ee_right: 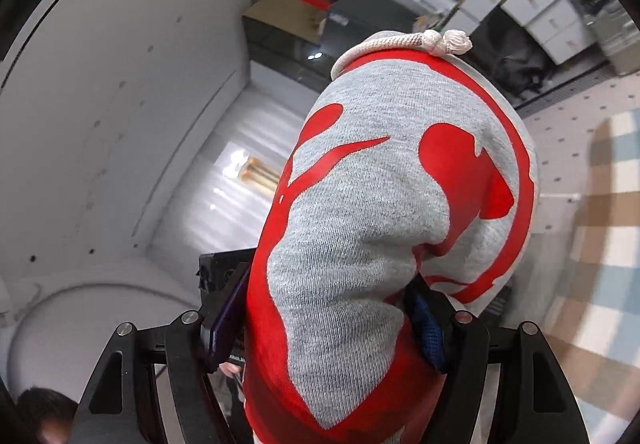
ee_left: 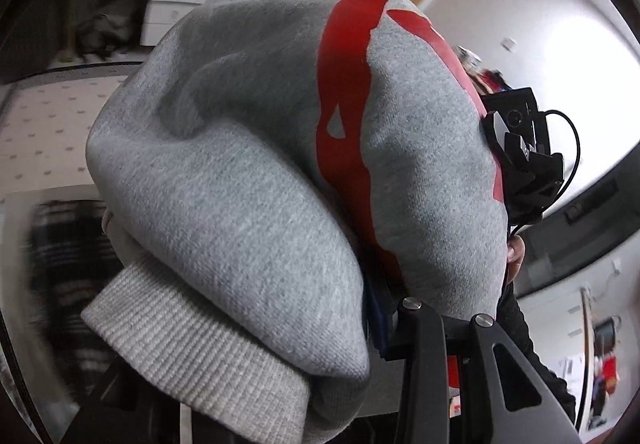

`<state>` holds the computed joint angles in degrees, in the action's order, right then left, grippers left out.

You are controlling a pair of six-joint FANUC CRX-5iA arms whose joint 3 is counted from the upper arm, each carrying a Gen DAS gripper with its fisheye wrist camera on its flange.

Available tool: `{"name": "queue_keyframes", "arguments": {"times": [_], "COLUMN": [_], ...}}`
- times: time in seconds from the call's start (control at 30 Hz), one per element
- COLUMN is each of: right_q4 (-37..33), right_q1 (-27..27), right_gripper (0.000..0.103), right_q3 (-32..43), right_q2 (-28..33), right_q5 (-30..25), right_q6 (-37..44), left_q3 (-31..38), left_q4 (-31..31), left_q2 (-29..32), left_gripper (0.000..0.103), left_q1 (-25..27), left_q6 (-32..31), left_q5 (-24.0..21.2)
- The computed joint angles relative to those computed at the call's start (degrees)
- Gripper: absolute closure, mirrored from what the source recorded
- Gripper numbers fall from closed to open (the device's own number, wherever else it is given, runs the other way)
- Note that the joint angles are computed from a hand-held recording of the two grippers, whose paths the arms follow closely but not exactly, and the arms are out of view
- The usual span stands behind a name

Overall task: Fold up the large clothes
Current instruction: 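Carry the hoodie bundle with both grippers onto the black basket on the cabinet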

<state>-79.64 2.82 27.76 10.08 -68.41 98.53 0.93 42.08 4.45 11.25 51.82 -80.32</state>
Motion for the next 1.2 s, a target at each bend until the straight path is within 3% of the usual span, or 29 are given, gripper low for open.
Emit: {"name": "queue_keyframes", "arguments": {"times": [0.2,0.37,0.43,0.47,0.5,0.53,0.57,0.6,0.67,0.73,0.87,1.0,1.1,1.2], "right_q4": [-10.3,-18.9,-11.7,-4.2,1.7,4.8,5.0,7.7,16.3,29.4,49.2,67.5,78.5,83.5], "right_q1": [3.5,6.4,9.8,12.5,14.5,15.7,15.8,16.3,18.4,22.1,28.6,35.1,39.6,41.4], "right_gripper": [0.029,0.029,0.026,0.023,0.023,0.022,0.023,0.023,0.013,0.009,0.009,0.009,0.009,0.009], "right_q3": [6.1,2.0,-1.1,-1.8,-2.0,-3.1,-4.2,-4.9,-4.2,-2.9,-0.6,4.8,5.0,8.2], "right_q2": [8.7,13.9,13.8,13.7,13.8,13.9,13.0,11.4,9.7,8.2,7.1,9.8,10.3,11.7], "right_q5": [0.1,0.6,5.1,7.3,8.3,8.1,9.1,9.7,10.4,10.9,7.8,2.2,-0.2,-1.8], "right_q6": [1.6,7.2,4.8,0.6,-2.5,-2.5,-0.2,1.2,-2.2,-6.6,-11.6,-15.9,-17.6,-17.7], "left_q3": [1.1,-4.5,-6.4,-5.9,-6.8,-7.2,-8.6,-9.7,-11.6,-11.8,-13.3,-11.0,-11.8,-15.7], "left_q4": [-4.5,-10.1,-13.3,-15.5,-15.1,-11.7,-8.1,-6.1,-5.8,-6.3,-7.0,-4.2,-3.1,-2.7], "left_q2": [-2.4,-2.3,1.8,4.8,8.0,10.3,11.2,11.0,8.5,8.1,7.7,8.7,6.3,0.8], "left_gripper": [0.07,0.07,0.07,0.07,0.069,0.061,0.062,0.062,0.058,0.058,0.05,0.05,0.05,0.05], "left_q1": [5.1,8.0,8.6,8.7,9.6,10.6,11.6,12.2,12.3,12.1,12.6,16.1,17.3,18.4], "left_q6": [2.6,1.8,4.8,7.3,9.5,9.7,8.1,6.4,4.2,4.4,3.3,3.8,6.6,5.5], "left_q5": [1.2,6.3,8.7,8.4,8.6,6.7,6.1,6.5,9.8,10.3,12.4,12.5,13.4,14.7]}}
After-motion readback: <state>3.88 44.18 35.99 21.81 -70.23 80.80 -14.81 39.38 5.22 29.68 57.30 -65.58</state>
